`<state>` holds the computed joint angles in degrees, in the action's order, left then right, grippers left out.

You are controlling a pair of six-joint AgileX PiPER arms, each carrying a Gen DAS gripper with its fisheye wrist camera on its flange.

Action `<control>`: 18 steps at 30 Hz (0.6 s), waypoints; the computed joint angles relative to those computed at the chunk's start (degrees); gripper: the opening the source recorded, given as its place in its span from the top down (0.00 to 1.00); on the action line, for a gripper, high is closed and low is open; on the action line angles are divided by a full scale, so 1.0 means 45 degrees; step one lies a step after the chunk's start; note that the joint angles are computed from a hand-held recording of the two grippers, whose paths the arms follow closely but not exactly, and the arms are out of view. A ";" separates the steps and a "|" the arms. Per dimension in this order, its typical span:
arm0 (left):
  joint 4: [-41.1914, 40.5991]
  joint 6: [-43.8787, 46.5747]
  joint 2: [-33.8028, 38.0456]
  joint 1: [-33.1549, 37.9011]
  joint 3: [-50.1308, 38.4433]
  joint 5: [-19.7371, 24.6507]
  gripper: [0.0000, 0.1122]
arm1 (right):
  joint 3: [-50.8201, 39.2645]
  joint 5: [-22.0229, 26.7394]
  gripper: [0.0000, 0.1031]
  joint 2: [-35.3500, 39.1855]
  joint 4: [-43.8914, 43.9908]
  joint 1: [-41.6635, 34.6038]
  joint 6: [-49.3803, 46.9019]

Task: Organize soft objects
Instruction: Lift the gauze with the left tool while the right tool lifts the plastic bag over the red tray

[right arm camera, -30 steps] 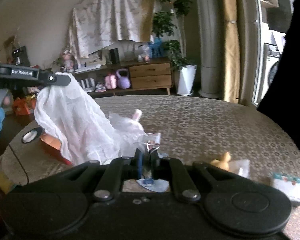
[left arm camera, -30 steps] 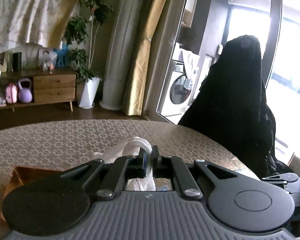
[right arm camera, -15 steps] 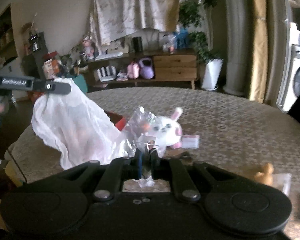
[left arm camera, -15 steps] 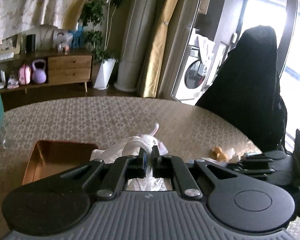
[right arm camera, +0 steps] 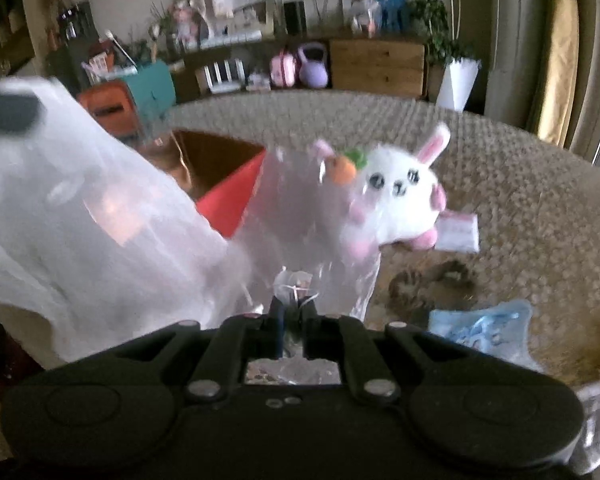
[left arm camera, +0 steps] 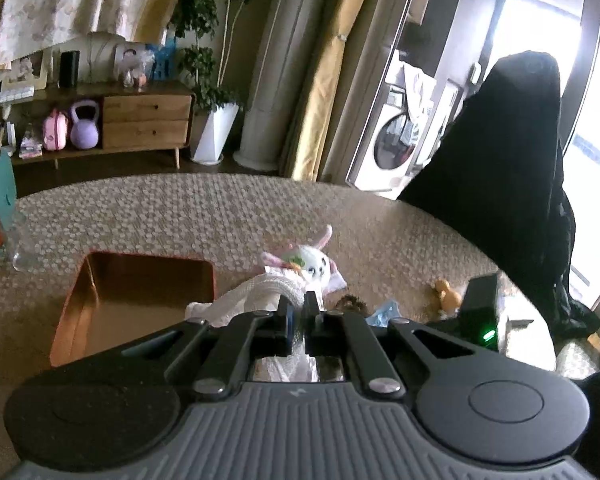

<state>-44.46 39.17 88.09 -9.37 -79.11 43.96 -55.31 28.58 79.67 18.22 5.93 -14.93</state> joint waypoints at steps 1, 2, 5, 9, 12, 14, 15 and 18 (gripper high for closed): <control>-0.0117 0.0063 -0.0064 0.0142 -0.0071 0.0082 0.95 | -0.0028 -0.0079 0.93 0.0189 -0.0279 0.0100 0.0267; -0.0230 0.0121 -0.0128 0.0276 -0.0134 0.0149 0.95 | -0.0045 -0.0105 0.93 0.0375 -0.0371 0.0120 0.0354; -0.0330 0.0261 -0.0189 0.0470 -0.0322 0.0170 0.95 | -0.0015 -0.0272 0.93 0.0805 -0.1011 0.0278 0.0993; -0.0315 0.0010 -0.0154 0.0696 -0.0530 0.0300 0.95 | 0.0089 -0.0439 0.93 0.1013 -0.0922 0.0286 0.1099; -0.0498 -0.0160 -0.0208 0.0949 -0.0838 0.0503 0.95 | 0.0001 -0.0404 0.93 0.1063 -0.1387 0.0446 0.1415; -0.0841 -0.0025 -0.0300 0.1233 -0.1141 0.0687 0.95 | 0.0017 -0.0402 0.94 0.0976 -0.1527 0.0506 0.1464; -0.0944 0.0060 -0.0373 0.1326 -0.1251 0.0699 0.95 | -0.0002 -0.0396 0.94 0.0923 -0.1260 0.0432 0.1187; -0.1044 0.0094 -0.0442 0.1498 -0.1805 0.0660 0.95 | -0.0004 -0.0332 0.94 0.0344 -0.0969 0.0337 0.0803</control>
